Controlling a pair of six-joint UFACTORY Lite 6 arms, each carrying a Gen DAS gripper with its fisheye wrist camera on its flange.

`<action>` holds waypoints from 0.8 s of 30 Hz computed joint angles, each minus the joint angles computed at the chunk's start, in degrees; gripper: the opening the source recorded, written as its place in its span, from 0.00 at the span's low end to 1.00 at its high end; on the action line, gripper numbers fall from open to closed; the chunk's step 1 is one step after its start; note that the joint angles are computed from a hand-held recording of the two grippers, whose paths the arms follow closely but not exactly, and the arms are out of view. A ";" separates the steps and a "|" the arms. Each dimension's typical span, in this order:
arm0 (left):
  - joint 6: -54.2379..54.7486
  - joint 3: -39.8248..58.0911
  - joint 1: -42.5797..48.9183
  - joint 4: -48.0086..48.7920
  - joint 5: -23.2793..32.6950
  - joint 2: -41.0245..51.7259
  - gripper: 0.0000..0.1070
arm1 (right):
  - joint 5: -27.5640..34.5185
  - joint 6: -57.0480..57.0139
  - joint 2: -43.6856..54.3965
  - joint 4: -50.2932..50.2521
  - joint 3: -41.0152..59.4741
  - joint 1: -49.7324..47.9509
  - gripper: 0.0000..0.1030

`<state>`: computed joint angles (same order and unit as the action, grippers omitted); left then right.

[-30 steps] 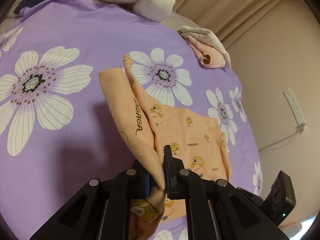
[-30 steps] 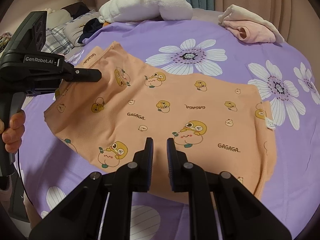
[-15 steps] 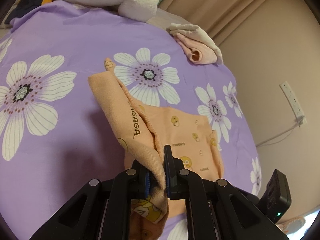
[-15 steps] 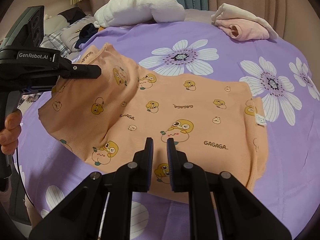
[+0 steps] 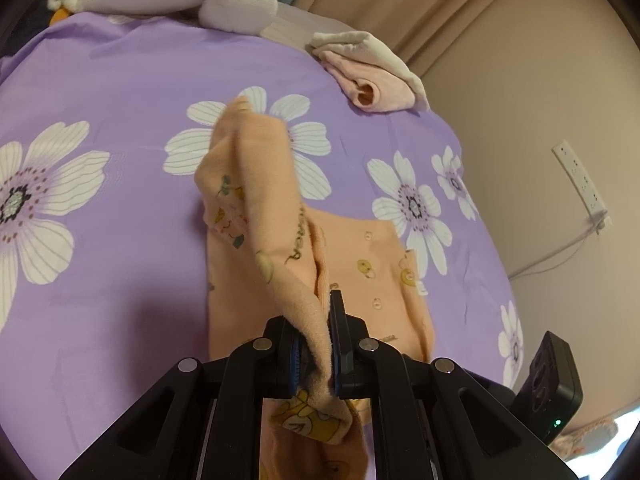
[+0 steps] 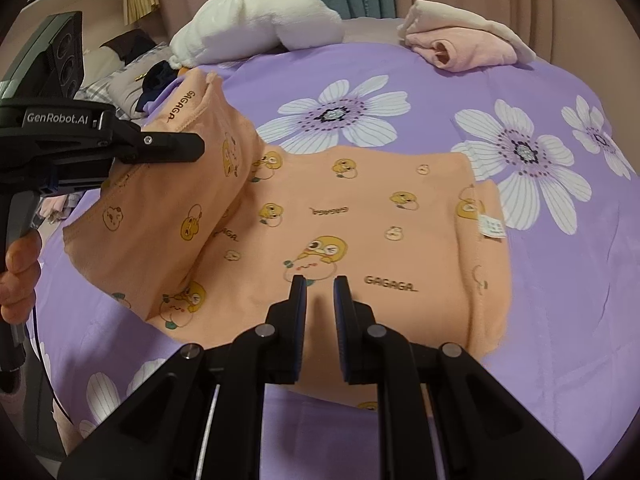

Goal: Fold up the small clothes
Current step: 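Lift the held side with the left tool and fold it across the shirt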

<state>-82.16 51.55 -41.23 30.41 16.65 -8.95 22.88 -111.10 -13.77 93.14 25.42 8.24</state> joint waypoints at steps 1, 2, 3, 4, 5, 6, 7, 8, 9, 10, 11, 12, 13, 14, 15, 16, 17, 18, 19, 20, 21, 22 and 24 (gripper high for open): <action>-0.04 0.70 -0.18 0.24 0.13 0.82 0.08 | 0.50 -0.13 0.35 -0.23 0.22 -0.92 0.15; 0.66 1.68 -0.26 -0.30 -0.01 2.04 0.05 | 1.09 -0.39 0.61 -0.40 0.33 -1.94 0.15; 0.98 2.47 -0.29 -0.59 -0.14 3.10 0.05 | 1.57 -0.31 0.81 -0.75 0.42 -2.78 0.15; 1.60 3.10 -0.28 -1.14 -0.49 4.06 0.05 | 2.19 -0.03 1.26 -1.40 0.70 -3.92 0.15; 2.40 4.09 -0.39 -1.80 -0.75 5.44 0.05 | 2.62 -0.15 1.52 -1.57 0.81 -4.74 0.15; 2.92 4.75 -0.44 -2.30 -0.79 6.29 0.05 | 3.12 -0.50 1.82 -1.61 0.89 -5.56 0.15; 4.37 5.69 -0.41 -3.77 -1.05 7.60 0.05 | 3.63 -0.76 2.17 -1.71 1.01 -6.45 0.15; 5.77 6.10 -0.28 -5.21 -1.38 8.28 0.05 | 4.12 -0.94 2.70 -1.86 1.29 -7.30 0.15; 6.51 6.71 -0.32 -6.02 -1.55 9.14 0.05 | 4.68 -0.95 3.23 -2.12 1.57 -8.22 0.15; 8.13 7.44 -0.27 -7.67 -1.93 10.17 0.05 | 5.26 -0.74 3.79 -2.55 1.93 -9.07 0.15; 9.18 7.94 -0.34 -8.87 -2.25 10.83 0.05 | 5.76 -0.63 4.20 -2.79 2.15 -9.71 0.15; 10.33 8.42 -0.34 -9.99 -2.38 11.32 0.04 | 6.70 -0.41 4.92 -3.26 2.58 -10.79 0.15; 10.75 9.12 -0.53 -10.33 -2.35 12.02 0.04 | 7.63 -0.21 5.64 -3.74 3.03 -11.82 0.15; 11.00 9.97 -0.78 -10.44 -2.08 12.76 0.04 | 8.15 -0.06 6.04 -3.96 3.27 -12.49 0.15; 11.56 10.53 -0.81 -10.99 -2.01 13.26 0.04 | 8.63 -0.02 6.48 -4.12 3.56 -13.12 0.15; 12.86 11.15 -0.76 -12.21 -2.09 13.80 0.04 | 9.43 0.19 7.25 -4.49 4.07 -14.04 0.15; 13.27 11.93 -0.89 -12.59 -1.84 14.34 0.04 | 9.78 0.50 7.59 -4.74 4.30 -14.46 0.15; 13.76 12.23 -0.86 -13.09 -1.74 14.52 0.04 | 10.43 0.84 8.19 -5.15 4.78 -15.17 0.15; 14.16 12.64 -0.93 -13.51 -1.60 14.69 0.04 | 11.16 1.21 8.87 -5.58 5.35 -15.76 0.15; 14.32 13.45 -1.08 -13.53 -1.40 14.94 0.04 | 11.76 1.54 9.32 -6.02 5.73 -16.32 0.15; 14.56 13.68 -1.06 -13.77 -1.52 14.95 0.04 | 12.54 1.97 9.86 -6.48 6.20 -17.01 0.15; 15.59 14.40 -1.09 -14.74 -1.60 15.03 0.04 | 13.19 2.37 10.01 -6.90 6.34 -17.53 0.15; 16.04 15.78 -1.37 -15.04 -1.50 15.26 0.04 | 14.98 3.42 11.12 -8.10 7.31 -18.86 0.15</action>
